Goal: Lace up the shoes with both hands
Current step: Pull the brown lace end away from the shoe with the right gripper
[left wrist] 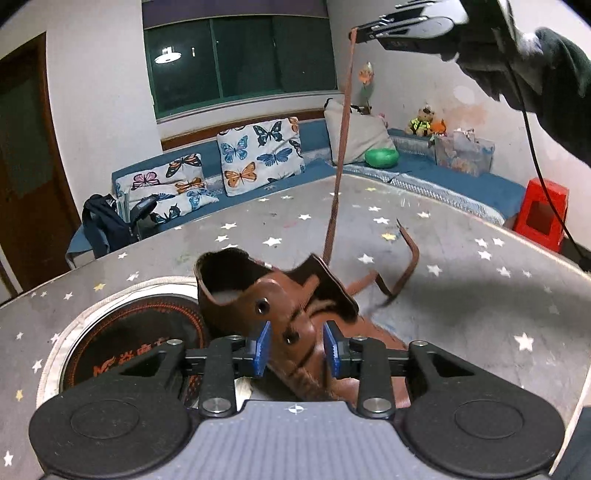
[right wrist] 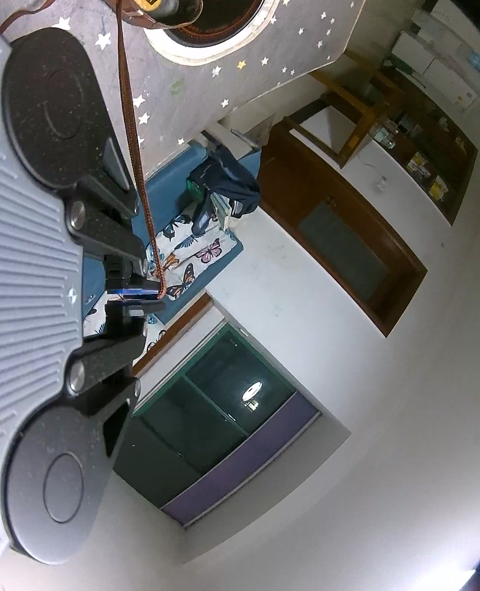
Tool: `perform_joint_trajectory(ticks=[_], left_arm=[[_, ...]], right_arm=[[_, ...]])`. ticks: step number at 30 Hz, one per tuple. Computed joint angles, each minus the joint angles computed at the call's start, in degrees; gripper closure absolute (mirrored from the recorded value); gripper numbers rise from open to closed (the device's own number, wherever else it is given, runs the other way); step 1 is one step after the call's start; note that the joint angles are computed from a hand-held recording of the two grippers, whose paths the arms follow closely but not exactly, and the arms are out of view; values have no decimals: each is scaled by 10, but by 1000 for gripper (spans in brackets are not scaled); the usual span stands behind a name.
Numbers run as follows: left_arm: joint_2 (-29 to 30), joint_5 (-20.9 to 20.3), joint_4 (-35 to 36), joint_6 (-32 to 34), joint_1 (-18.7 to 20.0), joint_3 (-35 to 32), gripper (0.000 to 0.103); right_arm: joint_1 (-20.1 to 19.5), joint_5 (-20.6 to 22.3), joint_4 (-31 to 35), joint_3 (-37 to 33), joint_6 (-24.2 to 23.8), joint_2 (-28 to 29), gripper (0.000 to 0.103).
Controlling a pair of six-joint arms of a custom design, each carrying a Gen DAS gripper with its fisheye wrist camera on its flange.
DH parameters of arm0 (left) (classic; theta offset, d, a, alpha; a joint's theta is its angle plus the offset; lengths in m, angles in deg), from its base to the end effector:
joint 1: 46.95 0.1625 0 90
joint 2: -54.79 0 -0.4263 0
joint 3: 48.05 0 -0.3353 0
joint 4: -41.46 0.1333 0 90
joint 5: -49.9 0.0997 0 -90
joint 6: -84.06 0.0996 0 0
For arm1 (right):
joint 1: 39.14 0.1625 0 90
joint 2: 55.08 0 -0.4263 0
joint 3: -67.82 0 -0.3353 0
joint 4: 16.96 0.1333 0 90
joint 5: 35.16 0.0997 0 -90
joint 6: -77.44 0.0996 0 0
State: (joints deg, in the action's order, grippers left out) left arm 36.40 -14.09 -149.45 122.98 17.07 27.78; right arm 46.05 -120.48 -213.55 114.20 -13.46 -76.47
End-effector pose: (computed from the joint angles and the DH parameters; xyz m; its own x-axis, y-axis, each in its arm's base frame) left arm -0.1558 -0.7238 0.0180 -0.5317 0.5052 -0.6798 0.8379 0.4306 -0.3353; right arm 0.0727 -0.8226 0.2605 0.0035 -0.1456 0.9893 -1.0000 0.0009 0.0036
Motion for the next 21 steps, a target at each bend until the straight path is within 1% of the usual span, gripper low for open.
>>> perform_joint_trajectory(ticks=[1, 3, 8, 12, 13, 16, 19, 21], left_arm=[[-1, -12, 11, -7, 3, -6, 77], [-1, -36, 33, -19, 9, -17, 79], [-4, -82, 72, -40, 25, -39, 79], [-18, -138, 119, -66, 41, -47, 83], [-19, -146, 125, -69, 44, -48, 83], [-20, -151, 122, -82, 48, -48, 82], [-19, -112, 95, -97, 44, -40, 80], [-23, -115, 91, -107, 47, -34, 80]], right_arm=[[0, 1, 0, -1, -2, 0, 101], [0, 2, 3, -4, -4, 1, 101], [0, 1, 9, -20, 1, 7, 101], [1, 0, 15, -35, 2, 15, 101], [2, -2, 18, -40, 6, 17, 101], [4, -6, 22, -61, 13, 30, 101], [5, -13, 29, -77, 20, 37, 99], [5, -16, 27, -83, 20, 40, 96]])
